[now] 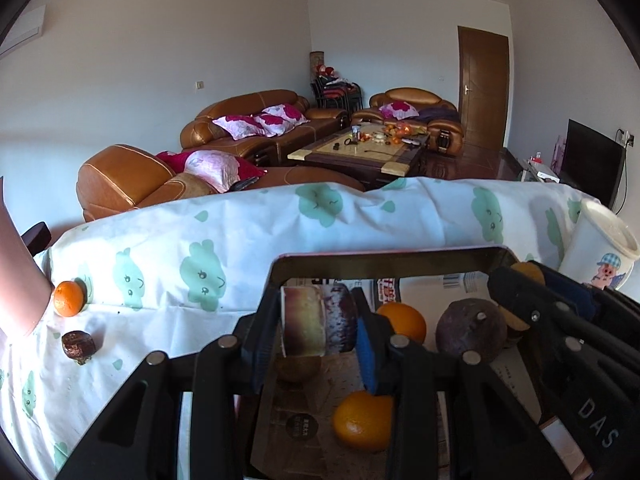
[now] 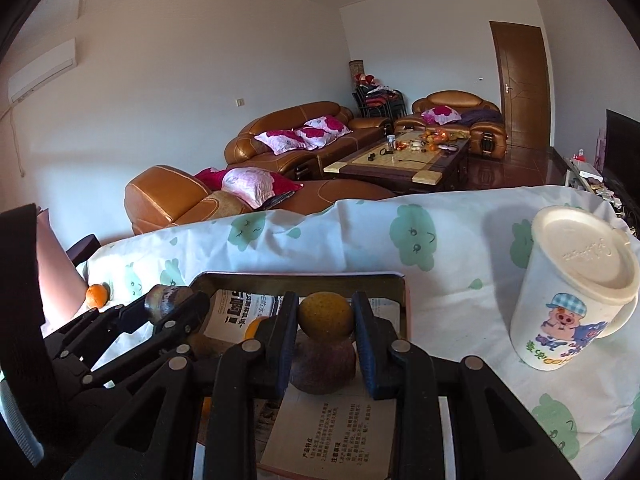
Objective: Organize fruits
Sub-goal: 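Carry the cake and yellow fruit into the tin and open both grippers, then grasp a brown date with the right gripper while the left approaches an orange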
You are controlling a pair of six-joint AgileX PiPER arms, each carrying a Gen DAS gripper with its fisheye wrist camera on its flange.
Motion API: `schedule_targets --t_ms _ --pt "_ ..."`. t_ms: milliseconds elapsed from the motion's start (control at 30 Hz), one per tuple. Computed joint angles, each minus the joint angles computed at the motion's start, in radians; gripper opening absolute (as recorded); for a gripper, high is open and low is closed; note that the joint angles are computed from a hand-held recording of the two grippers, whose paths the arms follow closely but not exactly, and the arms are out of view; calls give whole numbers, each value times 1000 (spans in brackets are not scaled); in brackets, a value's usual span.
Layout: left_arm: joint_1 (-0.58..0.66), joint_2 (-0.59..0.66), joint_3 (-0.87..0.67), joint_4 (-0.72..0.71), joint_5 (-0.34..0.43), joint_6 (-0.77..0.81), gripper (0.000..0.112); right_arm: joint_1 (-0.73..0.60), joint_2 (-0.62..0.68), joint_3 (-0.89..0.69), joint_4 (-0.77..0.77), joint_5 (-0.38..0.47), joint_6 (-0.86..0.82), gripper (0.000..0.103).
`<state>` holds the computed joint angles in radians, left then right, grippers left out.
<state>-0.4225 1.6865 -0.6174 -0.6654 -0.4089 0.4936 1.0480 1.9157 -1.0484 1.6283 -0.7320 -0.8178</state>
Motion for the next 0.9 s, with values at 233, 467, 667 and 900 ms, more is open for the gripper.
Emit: schedule_targets --t_ms 233,467,667,900 --pt "3 -22 30 -22 -50 -23 59 -52 8 30 -154 158 155 32" --pt "92 -114 102 174 -48 -289 103 -59 -61 159 -428 96 551 77" --pt "58 -148 143 39 -102 -126 103 2 -61 152 -351 -34 492 82" --pt "97 -169 188 43 -150 -104 103 68 -32 112 -219 -190 354 82"
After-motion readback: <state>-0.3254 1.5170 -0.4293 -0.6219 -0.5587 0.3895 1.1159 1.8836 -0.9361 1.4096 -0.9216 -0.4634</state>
